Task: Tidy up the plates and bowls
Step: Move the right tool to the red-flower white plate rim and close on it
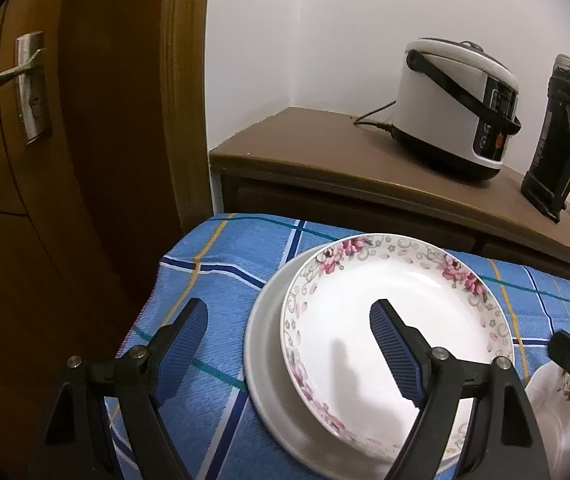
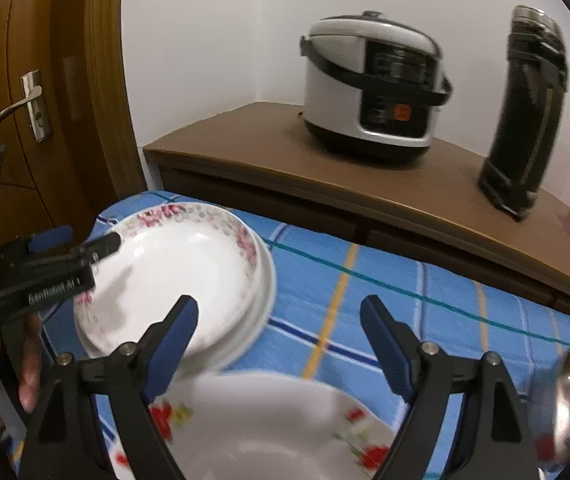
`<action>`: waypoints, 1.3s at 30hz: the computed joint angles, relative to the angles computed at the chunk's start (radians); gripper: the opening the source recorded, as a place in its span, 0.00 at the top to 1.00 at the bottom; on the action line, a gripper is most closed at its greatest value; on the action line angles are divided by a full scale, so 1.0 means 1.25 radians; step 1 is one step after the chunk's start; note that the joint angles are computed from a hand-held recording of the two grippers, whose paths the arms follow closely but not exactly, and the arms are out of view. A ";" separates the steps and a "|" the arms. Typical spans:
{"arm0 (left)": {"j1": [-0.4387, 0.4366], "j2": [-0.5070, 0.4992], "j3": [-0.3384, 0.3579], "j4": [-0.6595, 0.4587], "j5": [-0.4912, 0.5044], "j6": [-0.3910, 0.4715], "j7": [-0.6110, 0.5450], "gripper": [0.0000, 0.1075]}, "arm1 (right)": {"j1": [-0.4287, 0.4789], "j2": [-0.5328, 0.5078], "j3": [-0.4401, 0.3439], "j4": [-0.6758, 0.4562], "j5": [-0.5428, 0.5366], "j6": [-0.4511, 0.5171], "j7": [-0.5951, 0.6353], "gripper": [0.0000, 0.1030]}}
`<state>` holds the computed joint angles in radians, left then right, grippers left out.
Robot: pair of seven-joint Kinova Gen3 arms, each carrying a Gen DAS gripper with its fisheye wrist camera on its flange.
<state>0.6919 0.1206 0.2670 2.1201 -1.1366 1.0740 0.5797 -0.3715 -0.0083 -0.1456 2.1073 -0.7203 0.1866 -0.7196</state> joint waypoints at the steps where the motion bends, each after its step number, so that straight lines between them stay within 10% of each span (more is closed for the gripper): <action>1: 0.006 0.001 0.004 -0.003 0.007 0.013 0.004 0.21 | 0.004 -0.009 0.007 0.008 -0.020 0.004 0.022 0.18; 21: 0.198 0.070 0.061 -0.121 0.080 0.115 -0.014 0.21 | 0.034 -0.078 0.119 0.064 0.059 0.145 0.010 0.32; 39: 0.221 0.075 0.019 -0.112 0.088 -0.026 -0.057 0.69 | 0.075 -0.036 0.048 0.044 0.246 0.167 -0.151 0.47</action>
